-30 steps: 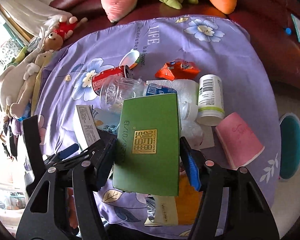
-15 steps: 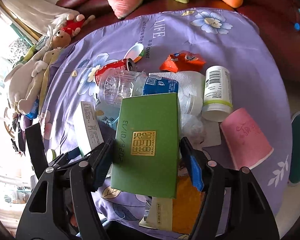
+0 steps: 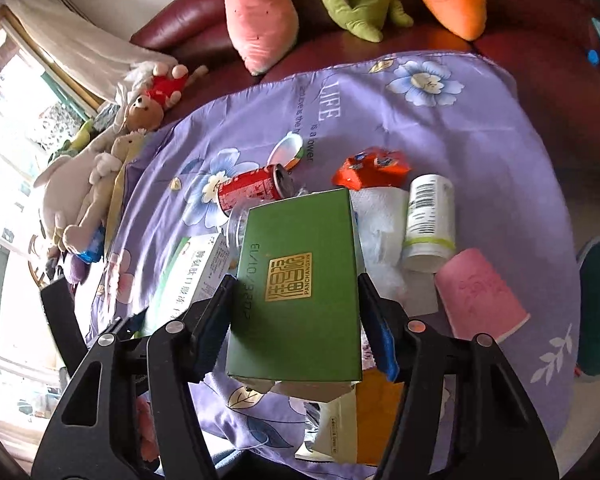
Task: Collect trash
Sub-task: 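Lift the green box with the right gripper while the left gripper grasps the white-green medicine box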
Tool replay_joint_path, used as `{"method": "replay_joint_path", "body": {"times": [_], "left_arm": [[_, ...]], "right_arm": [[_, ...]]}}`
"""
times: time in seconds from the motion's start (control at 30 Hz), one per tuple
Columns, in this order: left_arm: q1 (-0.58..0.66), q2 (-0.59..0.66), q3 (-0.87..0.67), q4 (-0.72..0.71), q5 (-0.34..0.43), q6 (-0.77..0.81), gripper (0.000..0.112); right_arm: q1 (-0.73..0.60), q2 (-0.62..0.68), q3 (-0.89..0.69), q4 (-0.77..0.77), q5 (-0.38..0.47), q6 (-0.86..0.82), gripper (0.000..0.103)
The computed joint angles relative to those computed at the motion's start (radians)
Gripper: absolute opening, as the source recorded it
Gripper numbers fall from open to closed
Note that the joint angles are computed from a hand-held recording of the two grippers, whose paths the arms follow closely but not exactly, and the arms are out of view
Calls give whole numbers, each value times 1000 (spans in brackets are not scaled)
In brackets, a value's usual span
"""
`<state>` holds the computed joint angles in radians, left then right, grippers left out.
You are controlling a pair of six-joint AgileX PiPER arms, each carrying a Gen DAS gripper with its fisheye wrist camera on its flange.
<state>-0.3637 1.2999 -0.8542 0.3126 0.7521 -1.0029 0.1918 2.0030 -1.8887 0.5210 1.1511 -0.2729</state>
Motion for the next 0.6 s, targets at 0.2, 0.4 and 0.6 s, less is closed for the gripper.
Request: {"method": "replay_joint_path", "body": {"times": [0.2,0.4,0.6], "left_arm": [[45,70,60,-47,-88,10,77],[119,122,74,-88,-154,65,80],[88,46,107,6,-142,-11,77]], "right_arm": [[-25,-30,50,-8,-11,-6,58],[-10,-37,75,-23,-26,6,58],[-3,-48,86,-24,-38,6,58]]}}
